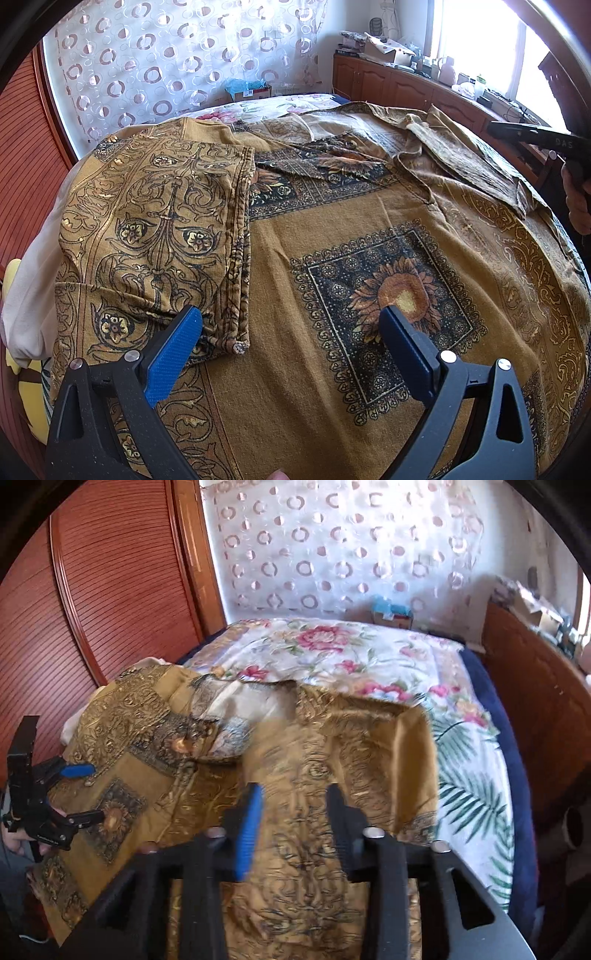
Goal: Fold small clothes
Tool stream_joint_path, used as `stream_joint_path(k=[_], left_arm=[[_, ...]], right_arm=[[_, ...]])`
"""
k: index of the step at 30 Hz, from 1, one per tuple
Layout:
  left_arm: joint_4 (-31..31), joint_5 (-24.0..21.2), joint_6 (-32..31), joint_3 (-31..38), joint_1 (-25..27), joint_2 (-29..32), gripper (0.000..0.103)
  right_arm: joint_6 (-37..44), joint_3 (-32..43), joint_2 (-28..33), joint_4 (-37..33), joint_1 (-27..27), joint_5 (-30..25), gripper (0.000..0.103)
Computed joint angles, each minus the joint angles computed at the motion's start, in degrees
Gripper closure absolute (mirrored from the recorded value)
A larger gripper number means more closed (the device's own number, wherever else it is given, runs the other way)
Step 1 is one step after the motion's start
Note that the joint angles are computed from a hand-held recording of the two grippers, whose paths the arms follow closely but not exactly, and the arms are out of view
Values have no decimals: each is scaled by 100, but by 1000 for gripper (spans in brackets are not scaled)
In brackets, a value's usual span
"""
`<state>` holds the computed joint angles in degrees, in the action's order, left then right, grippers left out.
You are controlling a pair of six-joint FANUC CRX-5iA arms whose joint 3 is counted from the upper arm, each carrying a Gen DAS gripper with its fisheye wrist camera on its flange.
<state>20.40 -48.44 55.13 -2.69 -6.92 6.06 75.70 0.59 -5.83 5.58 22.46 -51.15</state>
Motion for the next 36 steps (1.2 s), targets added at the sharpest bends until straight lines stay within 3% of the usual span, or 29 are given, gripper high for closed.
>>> stream_joint_path(k=[6,15,18,20,22,28,30,34,36], left_arm=[[0,0,0,0,0,0,6],[-20,3,10,4,-6,-4,6],[-20,5,19,1,-13,-4,6],[-35,14,26,1,-19,-7,6],[-8,3,10,4,-10,0,6],[-12,7,16,2,-15,0,6],[-16,6,19,6,-15,3,6],[-7,5,15,2,-15,3,6],[-16,9,18,2,-16,1,6]], right_arm=[[-624,-293,27,768,-15,-222,59],[-720,-564,91,854,-163,-372,59],[-782,-623,84,932,-180,-276,52],[-915,-717,34,948,-218,-176,36],[-1098,-859,-27,1078,-229,-104,26],[-1016,-855,-41,1031,-249,-130,25],[-930,-801,-23,965,-266,-161,32],[-639,-662,6,731,-356,-164,88],[-561,-586,47,729,-368,-259,95]])
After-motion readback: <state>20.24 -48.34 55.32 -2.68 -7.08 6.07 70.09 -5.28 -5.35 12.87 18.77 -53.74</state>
